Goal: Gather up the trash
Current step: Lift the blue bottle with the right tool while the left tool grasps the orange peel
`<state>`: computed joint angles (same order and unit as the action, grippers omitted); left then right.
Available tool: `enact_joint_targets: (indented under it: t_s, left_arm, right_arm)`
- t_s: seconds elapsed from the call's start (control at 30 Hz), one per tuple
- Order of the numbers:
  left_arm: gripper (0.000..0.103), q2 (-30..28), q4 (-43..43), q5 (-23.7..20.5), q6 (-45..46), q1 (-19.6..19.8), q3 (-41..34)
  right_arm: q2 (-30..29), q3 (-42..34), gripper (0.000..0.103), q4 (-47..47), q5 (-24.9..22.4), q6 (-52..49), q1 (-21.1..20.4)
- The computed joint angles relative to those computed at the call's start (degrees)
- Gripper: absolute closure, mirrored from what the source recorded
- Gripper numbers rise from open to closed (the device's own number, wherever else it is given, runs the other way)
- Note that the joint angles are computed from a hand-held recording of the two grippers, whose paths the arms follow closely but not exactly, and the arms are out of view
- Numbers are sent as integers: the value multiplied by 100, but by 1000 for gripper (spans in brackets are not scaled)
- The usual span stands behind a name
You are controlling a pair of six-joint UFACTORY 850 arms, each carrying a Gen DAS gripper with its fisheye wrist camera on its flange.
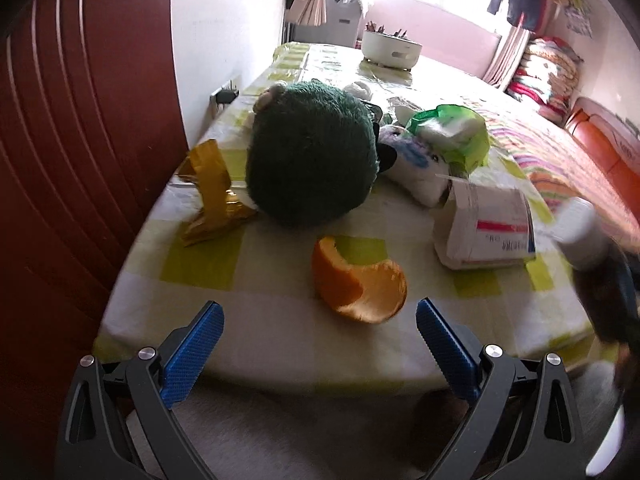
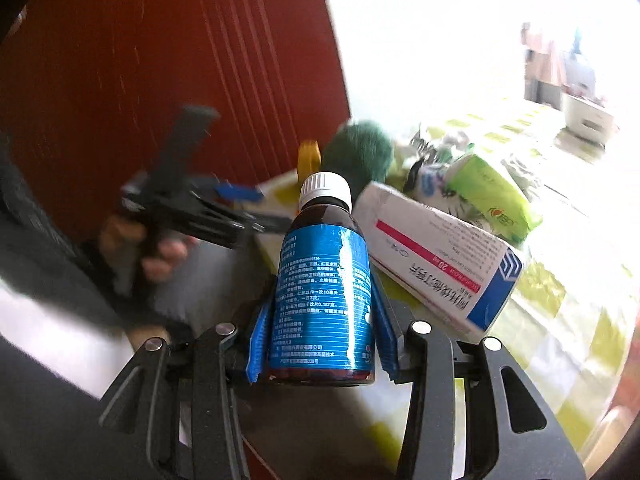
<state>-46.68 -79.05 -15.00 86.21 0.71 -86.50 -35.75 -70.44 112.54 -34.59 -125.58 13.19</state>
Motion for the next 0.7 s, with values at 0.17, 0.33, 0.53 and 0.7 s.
enact_joint_targets:
  t_s: [0.17, 0.33, 0.53, 0.7]
  left_arm:
    - [13, -284, 1099, -109, -1426, -37, -441]
    - [31, -504, 1870, -429, -2299, -56, -764]
    - [60, -580, 2620, -208, -2912, -178, -862]
    - [70, -512, 2171, -108, -2447, -189, -771]
  right_arm:
    - [163, 500, 61, 927, -613, -504, -1]
    - [161, 676, 61, 1326, -998, -517, -57]
    - [318, 1042, 61, 1718, -1272, -615, -176]
    - [407, 1236, 61, 2041, -1382, -718, -243]
